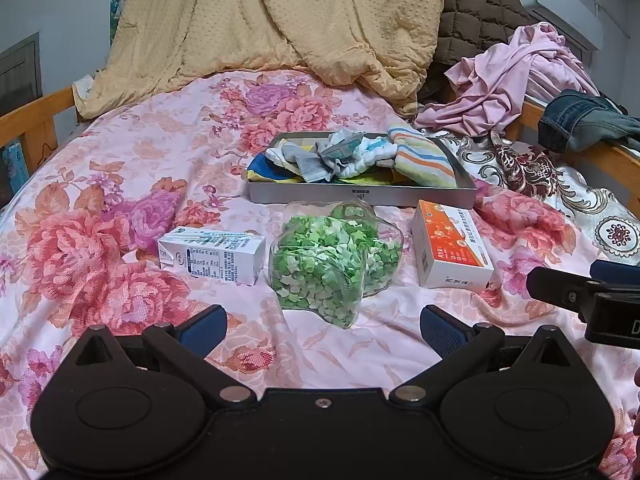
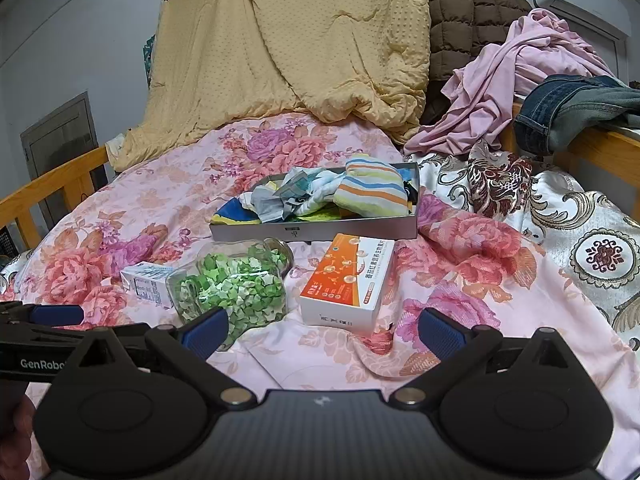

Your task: Organize soft objects

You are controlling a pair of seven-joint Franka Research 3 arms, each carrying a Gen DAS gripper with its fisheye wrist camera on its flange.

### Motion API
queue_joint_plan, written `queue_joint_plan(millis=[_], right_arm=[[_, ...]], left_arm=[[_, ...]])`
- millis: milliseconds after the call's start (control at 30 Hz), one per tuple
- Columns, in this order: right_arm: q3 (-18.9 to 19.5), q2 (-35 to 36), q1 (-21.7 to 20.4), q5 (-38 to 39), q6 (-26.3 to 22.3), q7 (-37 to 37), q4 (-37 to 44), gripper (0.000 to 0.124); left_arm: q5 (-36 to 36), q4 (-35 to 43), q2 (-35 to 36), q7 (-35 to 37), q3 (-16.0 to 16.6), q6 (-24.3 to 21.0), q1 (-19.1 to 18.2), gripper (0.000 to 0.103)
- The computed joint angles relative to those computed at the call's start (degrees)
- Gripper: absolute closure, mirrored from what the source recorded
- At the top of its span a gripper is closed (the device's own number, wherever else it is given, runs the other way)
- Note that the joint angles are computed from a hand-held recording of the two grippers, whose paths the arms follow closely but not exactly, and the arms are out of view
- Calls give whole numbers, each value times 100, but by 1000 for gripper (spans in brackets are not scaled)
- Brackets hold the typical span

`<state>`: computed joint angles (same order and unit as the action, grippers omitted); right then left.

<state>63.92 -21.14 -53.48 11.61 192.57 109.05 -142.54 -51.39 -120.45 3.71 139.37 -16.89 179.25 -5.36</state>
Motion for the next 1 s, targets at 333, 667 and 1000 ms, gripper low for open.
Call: queue_joint_plan(millis=[333, 667, 1000], right_arm=[[45, -11, -56, -25, -4, 48, 12, 21], [94, -53, -115, -72, -19, 132, 27, 21], [88, -92, -145, -146, -41, 251, 23, 21]], left_arm=[[-18, 5, -2, -4, -4, -20, -5, 1], [-98, 26, 1, 79, 7, -56, 4, 1], [-885, 13, -18, 696, -146, 260, -39, 1]])
